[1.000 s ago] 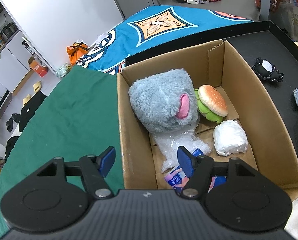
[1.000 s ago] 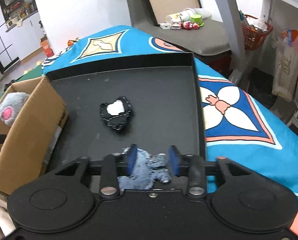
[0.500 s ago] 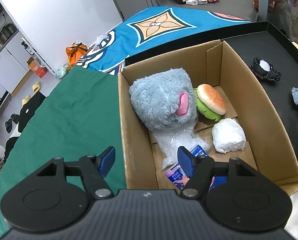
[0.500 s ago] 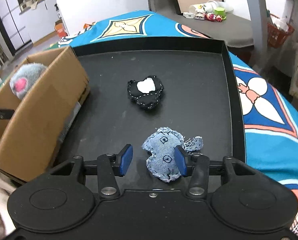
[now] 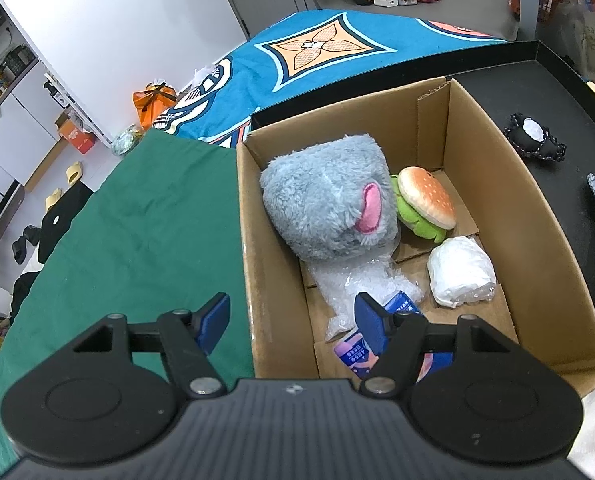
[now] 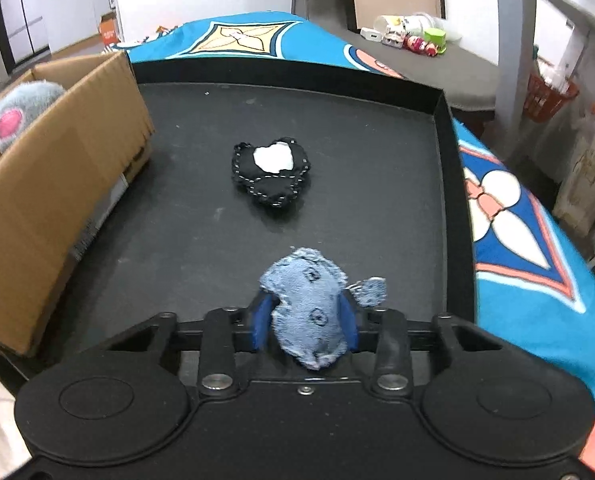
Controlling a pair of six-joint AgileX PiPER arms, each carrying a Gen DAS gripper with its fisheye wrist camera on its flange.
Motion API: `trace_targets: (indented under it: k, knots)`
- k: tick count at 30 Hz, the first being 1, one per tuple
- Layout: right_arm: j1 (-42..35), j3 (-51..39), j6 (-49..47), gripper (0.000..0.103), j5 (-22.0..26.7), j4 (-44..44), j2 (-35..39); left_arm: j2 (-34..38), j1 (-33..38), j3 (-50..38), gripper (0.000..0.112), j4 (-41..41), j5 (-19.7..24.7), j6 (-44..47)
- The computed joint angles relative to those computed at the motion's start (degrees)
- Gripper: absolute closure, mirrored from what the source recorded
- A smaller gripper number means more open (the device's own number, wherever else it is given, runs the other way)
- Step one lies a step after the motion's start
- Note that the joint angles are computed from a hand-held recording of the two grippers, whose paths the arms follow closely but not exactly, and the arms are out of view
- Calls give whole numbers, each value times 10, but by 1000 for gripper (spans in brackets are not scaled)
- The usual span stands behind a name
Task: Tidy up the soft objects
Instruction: 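Carry the denim plush with the right gripper into the box and release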
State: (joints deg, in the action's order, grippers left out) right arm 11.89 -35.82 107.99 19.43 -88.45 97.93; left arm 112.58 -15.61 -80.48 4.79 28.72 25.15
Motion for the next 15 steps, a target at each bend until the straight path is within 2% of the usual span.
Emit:
trace_targets:
  k: [6, 15]
  knots:
    - [-20, 2, -53, 77, -24, 49, -25, -6, 1, 5, 45, -7, -2, 7]
    - [5, -6, -127, 77, -7, 136, -64, -22, 11, 19, 45, -40, -9, 43]
